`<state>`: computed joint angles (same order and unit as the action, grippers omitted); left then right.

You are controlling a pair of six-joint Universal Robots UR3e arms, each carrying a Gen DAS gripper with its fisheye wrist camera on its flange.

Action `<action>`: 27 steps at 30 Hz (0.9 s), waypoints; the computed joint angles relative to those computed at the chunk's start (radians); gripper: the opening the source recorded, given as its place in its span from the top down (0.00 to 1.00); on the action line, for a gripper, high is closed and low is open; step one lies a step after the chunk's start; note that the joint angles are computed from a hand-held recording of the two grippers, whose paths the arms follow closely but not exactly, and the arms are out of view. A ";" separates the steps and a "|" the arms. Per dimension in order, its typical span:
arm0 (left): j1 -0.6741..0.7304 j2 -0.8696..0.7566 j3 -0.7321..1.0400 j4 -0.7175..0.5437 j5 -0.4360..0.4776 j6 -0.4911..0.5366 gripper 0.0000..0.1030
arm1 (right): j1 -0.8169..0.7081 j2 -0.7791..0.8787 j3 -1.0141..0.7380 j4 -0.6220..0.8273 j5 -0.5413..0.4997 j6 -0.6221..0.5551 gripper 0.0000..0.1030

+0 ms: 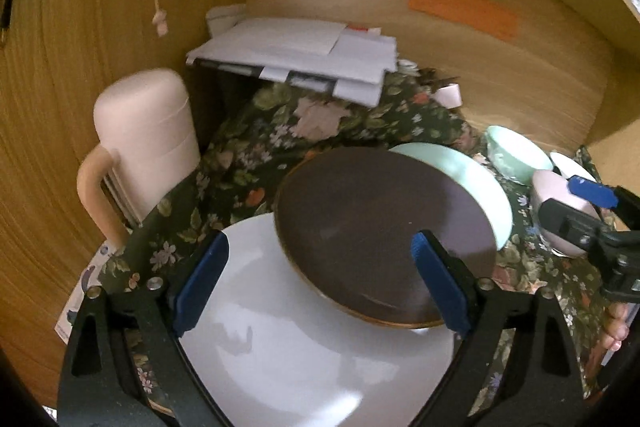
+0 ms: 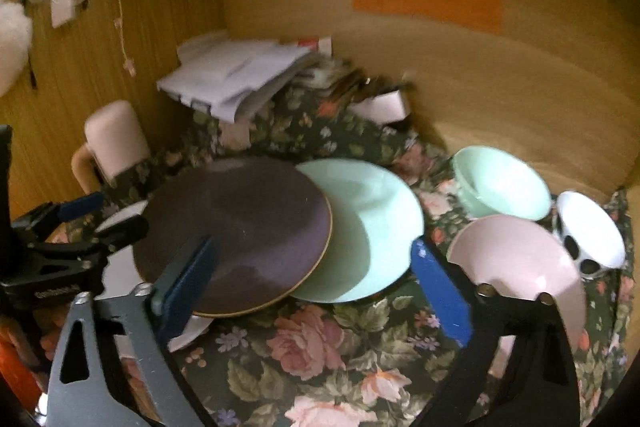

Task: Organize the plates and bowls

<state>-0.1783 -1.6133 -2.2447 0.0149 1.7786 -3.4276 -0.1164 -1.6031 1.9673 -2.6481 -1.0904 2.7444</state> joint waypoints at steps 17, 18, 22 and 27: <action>0.171 -0.041 0.012 -0.095 -0.231 0.073 0.39 | 0.084 0.347 -0.378 0.249 -0.085 -0.008 0.50; 0.175 -0.042 0.018 -0.106 -0.242 0.075 0.43 | 0.088 0.359 -0.394 0.259 -0.085 -0.009 0.50; 0.201 -0.046 0.030 -0.140 -0.295 0.071 0.51 | 0.093 0.384 -0.430 0.288 -0.081 -0.013 0.55; 0.206 -0.056 0.049 -0.177 -0.314 0.064 0.60 | 0.100 0.411 -0.467 0.324 -0.071 -0.011 0.57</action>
